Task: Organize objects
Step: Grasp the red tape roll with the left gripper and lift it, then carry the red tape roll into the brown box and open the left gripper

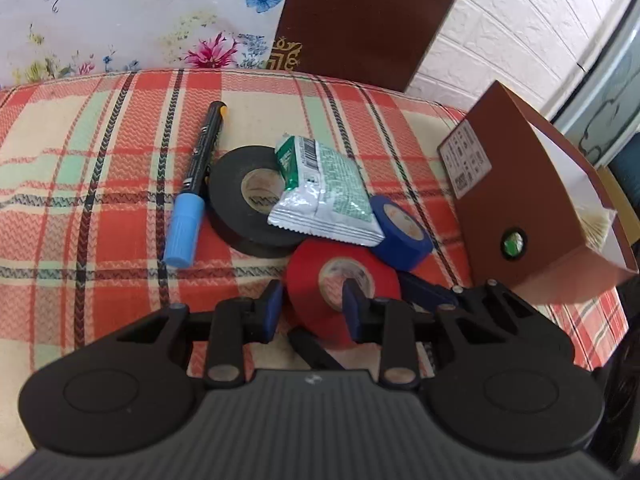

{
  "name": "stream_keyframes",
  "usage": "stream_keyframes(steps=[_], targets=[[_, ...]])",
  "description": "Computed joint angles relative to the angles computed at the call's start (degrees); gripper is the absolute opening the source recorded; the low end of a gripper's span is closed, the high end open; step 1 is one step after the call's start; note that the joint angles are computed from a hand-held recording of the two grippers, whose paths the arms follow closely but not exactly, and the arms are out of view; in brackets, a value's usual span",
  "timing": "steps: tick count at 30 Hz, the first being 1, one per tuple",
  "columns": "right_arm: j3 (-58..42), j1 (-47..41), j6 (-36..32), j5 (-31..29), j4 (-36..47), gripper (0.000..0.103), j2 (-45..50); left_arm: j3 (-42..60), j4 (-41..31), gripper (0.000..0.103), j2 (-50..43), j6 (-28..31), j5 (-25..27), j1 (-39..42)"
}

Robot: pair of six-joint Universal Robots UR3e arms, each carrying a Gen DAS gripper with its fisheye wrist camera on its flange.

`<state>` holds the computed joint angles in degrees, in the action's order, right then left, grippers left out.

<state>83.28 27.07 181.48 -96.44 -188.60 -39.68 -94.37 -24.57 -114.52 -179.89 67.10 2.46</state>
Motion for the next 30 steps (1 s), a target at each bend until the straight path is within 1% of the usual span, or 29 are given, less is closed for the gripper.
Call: stream_keyframes(steps=[1, 2, 5, 8, 10, 13, 15, 17, 20, 25, 28, 30], targets=[[-0.64, -0.43, 0.09, 1.01, 0.44, 0.071, 0.24, 0.26, 0.08, 0.033, -0.42, -0.05, 0.14, -0.05], [-0.85, -0.51, -0.25, 1.5, 0.47, 0.071, 0.33, 0.15, 0.06, 0.032, -0.26, 0.24, 0.14, -0.04], [0.87, 0.68, -1.54, -0.13, -2.81, 0.071, 0.14, -0.71, -1.38, 0.029, 2.62, 3.15, 1.78, -0.66], [3.8, 2.65, -1.01, -1.95, -8.37, 0.071, -0.83, -5.95, 0.31, 0.029, 9.23, 7.52, 2.92, -0.76], [6.14, 4.16, -0.8, -3.1, -12.04, 0.071, -2.36, -9.77, 0.94, 0.029, 14.85, 9.24, 3.28, -0.22], [8.11, 6.44, -2.78, -5.5, -17.44, 0.071, -4.02, -13.46, 1.31, 0.028, 22.06, 9.35, 2.57, 0.93], [8.66, 8.01, -5.26, -8.31, -20.6, 0.071, -4.78, -13.68, 1.33, 0.027, 24.81, 8.38, 2.28, 0.86], [9.38, 9.14, -7.65, -11.5, -23.35, 0.071, -5.58, -12.06, 2.02, 0.026, 25.11, 6.97, 3.0, -0.87], [13.47, 8.53, -8.99, -14.06, -26.91, 0.071, -8.51, -7.98, 2.53, 0.026, 22.99, 5.35, 4.01, -4.69], [24.39, 3.28, -9.42, -14.75, -32.88, 0.071, -15.03, 3.39, 3.06, 0.026, 13.48, 2.15, 5.39, -12.36], [31.8, -0.83, -8.34, -13.61, -34.98, 0.071, -19.45, 12.68, 1.23, 0.026, 5.81, 0.34, 6.05, -16.64], [36.11, -5.68, -7.32, -10.06, -36.24, 0.071, -21.52, 19.21, -0.7, 0.026, 0.63, -0.1, 6.95, -19.24]])
